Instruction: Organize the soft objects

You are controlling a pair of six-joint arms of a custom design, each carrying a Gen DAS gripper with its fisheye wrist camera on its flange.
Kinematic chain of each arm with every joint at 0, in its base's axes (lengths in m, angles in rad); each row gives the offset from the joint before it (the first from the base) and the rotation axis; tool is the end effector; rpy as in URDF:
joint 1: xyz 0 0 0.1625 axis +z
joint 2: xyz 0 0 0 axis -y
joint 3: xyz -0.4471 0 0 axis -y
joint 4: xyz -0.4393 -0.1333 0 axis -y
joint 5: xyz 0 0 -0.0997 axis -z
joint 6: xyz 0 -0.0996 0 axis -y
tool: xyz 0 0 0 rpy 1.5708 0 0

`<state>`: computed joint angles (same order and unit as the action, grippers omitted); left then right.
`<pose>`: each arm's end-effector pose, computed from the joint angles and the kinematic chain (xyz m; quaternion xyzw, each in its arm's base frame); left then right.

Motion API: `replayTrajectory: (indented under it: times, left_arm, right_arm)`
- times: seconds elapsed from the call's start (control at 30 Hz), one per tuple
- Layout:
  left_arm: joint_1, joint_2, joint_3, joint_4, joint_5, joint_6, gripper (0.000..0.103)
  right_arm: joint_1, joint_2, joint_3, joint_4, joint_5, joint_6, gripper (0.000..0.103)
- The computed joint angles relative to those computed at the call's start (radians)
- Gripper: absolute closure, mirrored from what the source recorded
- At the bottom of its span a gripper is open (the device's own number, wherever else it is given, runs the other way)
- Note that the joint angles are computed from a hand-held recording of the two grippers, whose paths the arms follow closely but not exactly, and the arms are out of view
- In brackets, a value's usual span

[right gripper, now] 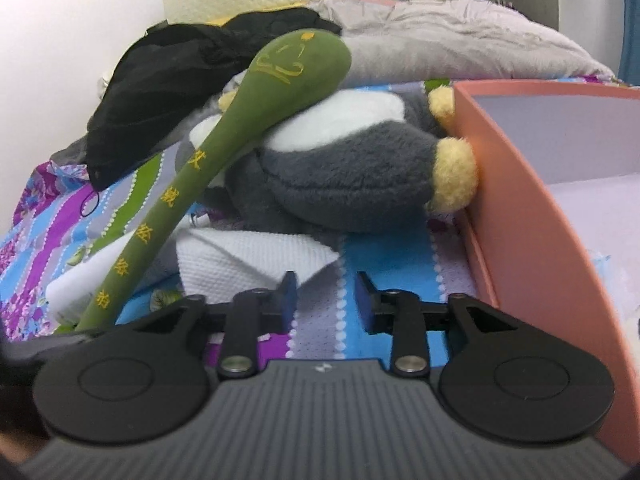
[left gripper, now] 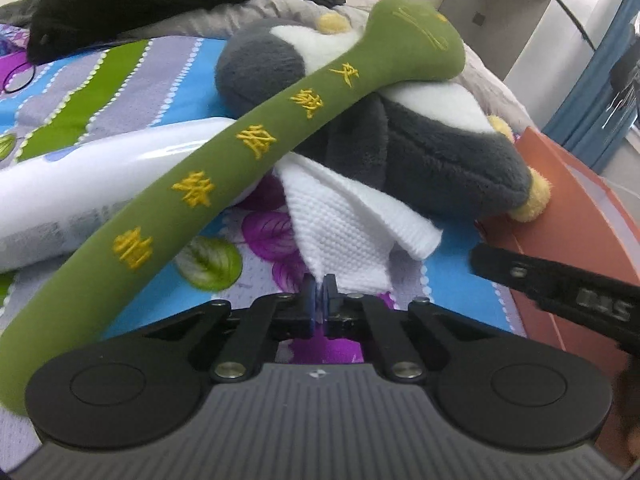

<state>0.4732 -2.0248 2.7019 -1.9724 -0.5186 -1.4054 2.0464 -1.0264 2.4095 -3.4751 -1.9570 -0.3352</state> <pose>-0.1035 -0.2999 0.2144 -0.0632 0.8570 -0.4350 0.2689 0.2893 -0.3526 0.0830 0.3286 -0.8909 0.2653 0.1672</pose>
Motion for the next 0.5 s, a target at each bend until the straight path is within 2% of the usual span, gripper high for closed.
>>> replayTrajectory:
  times: [0.03,0.13,0.23,0.5]
  left_arm:
    - [-0.021,-0.023,-0.004,0.07,-0.002,-0.047,0.099]
    - [-0.069,-0.089,-0.011,0.231,-0.022,-0.167,0.1]
    - [-0.105,-0.156,-0.007,0.318,-0.05,-0.244,0.1]
    - [-0.211,-0.249,-0.025,0.593,-0.11,-0.433,0.1]
  right_arm:
    - [0.001,0.006,-0.003,-0.001,0.005,0.008,0.055]
    - [0.007,0.027,-0.018,0.003,0.005,0.026,0.055]
    - [0.01,0.049,-0.037,0.002,0.01,0.037,0.055]
    - [0.002,0.101,-0.081,0.029,-0.022,0.071,0.055]
